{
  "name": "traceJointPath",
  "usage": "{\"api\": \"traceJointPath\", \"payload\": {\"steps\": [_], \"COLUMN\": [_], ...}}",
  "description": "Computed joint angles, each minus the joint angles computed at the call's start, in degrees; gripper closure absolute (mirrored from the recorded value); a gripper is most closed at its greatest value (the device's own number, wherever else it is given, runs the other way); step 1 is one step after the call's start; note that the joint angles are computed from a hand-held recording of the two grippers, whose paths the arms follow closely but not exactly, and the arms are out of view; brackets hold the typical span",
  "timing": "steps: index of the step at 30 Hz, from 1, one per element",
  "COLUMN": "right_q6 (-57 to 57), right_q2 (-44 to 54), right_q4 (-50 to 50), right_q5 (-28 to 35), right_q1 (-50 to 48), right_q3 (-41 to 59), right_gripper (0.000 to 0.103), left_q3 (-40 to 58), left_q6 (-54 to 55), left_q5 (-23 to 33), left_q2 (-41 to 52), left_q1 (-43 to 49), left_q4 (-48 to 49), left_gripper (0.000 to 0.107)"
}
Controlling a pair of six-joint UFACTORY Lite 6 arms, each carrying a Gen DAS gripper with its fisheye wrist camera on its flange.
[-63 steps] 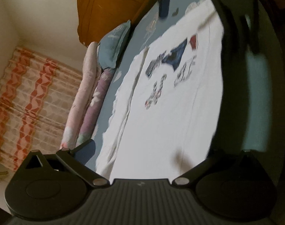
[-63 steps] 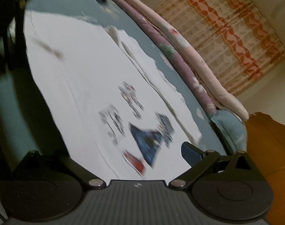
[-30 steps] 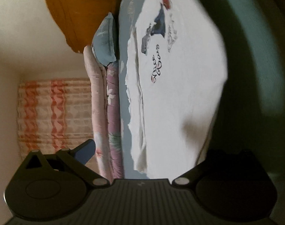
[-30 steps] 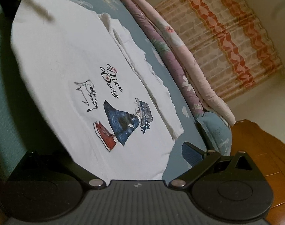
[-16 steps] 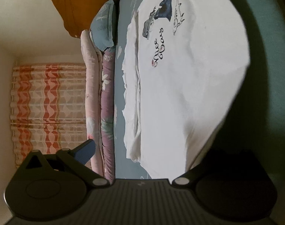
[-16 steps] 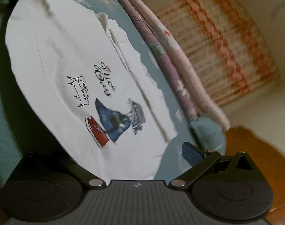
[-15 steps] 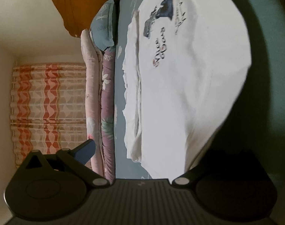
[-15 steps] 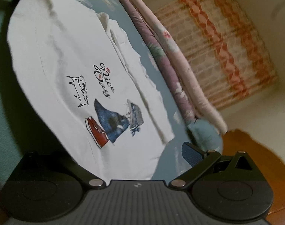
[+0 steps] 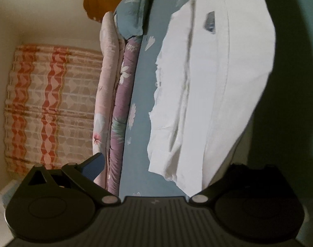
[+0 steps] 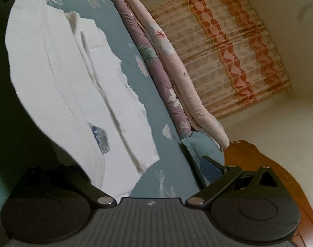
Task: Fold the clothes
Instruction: 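Lift the held hem with both grippers and fold it toward the collar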
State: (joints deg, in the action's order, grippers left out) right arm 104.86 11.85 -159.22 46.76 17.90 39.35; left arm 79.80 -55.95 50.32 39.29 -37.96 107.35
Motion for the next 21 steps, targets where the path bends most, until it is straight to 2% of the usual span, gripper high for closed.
{"api": "traceJointPath", "payload": {"steps": [9, 14, 21], "right_q6": [-4.1, -8.2, -14.9], "right_q2": [11.0, 19.2, 29.0], "right_q4": [2.8, 7.7, 14.8], "right_q5": [-10.4, -15.7, -19.4], "right_q1": [-1.4, -1.6, -1.6], "right_q3": [21.4, 34.9, 49.4], "right_gripper": [0.000, 0.000, 0.000], "left_q3": [15.1, 25.6, 41.6], "left_q6": [8.9, 13.8, 23.7], "left_q5": [-10.0, -14.9, -18.5], "left_q2": [5.8, 11.7, 21.1], "left_q1": [7.6, 11.7, 14.7], "left_q4": [-4.5, -8.6, -16.2], "left_gripper": [0.004, 0.004, 0.004]}}
